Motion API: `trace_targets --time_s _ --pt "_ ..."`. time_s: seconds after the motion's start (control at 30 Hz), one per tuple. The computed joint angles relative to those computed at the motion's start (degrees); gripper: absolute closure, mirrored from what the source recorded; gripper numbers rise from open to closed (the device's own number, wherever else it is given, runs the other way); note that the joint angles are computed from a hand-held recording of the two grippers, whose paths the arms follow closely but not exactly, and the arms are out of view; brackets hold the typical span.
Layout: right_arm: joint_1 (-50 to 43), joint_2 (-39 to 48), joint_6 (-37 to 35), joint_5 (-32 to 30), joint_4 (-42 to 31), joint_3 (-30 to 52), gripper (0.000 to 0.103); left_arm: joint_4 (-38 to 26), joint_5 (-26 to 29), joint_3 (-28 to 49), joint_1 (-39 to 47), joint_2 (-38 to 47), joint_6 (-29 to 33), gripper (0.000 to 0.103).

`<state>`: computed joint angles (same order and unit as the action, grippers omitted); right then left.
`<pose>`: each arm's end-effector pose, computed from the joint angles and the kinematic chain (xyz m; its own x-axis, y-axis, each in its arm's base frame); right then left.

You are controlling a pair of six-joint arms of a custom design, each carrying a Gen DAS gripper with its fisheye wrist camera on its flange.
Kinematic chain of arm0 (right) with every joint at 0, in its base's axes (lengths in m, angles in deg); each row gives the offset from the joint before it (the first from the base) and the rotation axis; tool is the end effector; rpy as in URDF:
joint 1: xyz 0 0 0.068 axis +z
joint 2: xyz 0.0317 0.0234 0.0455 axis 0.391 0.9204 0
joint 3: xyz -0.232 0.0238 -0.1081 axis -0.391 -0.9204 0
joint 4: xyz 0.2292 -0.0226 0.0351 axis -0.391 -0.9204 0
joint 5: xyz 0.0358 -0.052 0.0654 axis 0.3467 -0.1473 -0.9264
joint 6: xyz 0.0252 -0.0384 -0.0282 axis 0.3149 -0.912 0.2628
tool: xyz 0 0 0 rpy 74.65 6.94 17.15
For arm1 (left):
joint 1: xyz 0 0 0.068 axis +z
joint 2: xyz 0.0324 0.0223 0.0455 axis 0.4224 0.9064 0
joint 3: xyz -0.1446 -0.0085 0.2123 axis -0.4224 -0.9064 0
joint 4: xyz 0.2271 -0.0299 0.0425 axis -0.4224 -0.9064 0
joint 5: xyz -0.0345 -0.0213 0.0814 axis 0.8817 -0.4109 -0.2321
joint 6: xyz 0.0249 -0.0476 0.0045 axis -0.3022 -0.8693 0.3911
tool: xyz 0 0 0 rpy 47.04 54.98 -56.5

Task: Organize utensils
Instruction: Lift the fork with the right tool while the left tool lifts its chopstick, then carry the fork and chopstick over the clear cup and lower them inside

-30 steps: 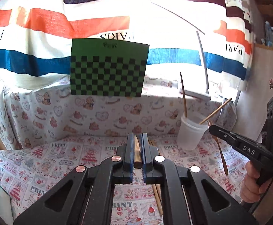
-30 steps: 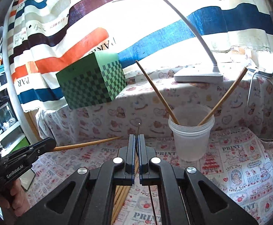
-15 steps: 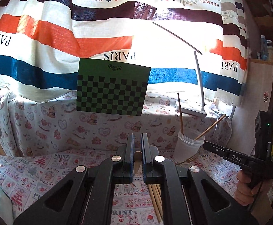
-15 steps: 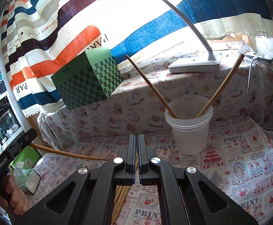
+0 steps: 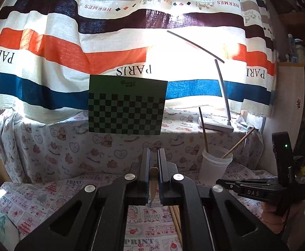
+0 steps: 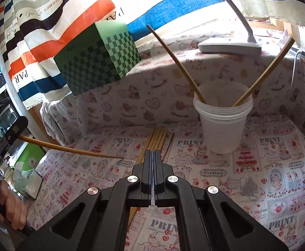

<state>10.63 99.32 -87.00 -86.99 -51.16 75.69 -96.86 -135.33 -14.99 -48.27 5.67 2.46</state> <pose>0.2258 -0.0255 0.2149 -0.6477 -0.1266 -0.7513 -0.4859 0.8281 0.2794 0.0893 -0.1811 0.2432 -0.2315 -0.1204 -0.9653 -0.0381 0.9927 -0.1147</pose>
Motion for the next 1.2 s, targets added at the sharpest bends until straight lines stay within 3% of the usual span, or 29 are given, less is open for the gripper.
trace_targets --time_s 0.13,0.23,0.5,0.6,0.87,0.9,1.07,1.2 --pt "5.0 1.2 0.2 3.8 1.3 -1.7 0.086 -1.2 1.0 0.1 0.7 -0.9 -1.1 0.097" --pt "9.3 3.1 2.6 8.8 4.7 -3.1 0.086 -2.4 0.9 0.3 0.8 -1.0 -2.3 0.097" --pt "16.9 13.2 6.8 20.8 4.9 0.6 0.087 -3.7 0.6 0.3 1.1 -1.2 -3.8 0.097" --pt "18.1 14.0 7.4 22.6 6.2 0.0 0.093 -3.9 0.6 0.4 1.3 -0.9 -4.1 0.097" --pt "23.1 15.6 11.8 29.9 11.4 -0.2 0.096 -4.5 0.6 0.8 1.5 -0.3 -4.6 0.097" --pt "22.7 15.5 12.6 29.4 12.2 -0.6 0.101 -4.5 0.5 0.8 1.5 -0.3 -4.8 0.097" --pt "18.7 8.6 10.6 23.9 14.1 -4.2 0.101 -4.9 0.0 0.3 1.7 -1.2 -5.8 0.097" --pt "11.9 1.1 8.3 14.5 9.0 -3.7 0.101 -5.5 -2.0 0.3 1.2 -0.8 -7.6 0.097"
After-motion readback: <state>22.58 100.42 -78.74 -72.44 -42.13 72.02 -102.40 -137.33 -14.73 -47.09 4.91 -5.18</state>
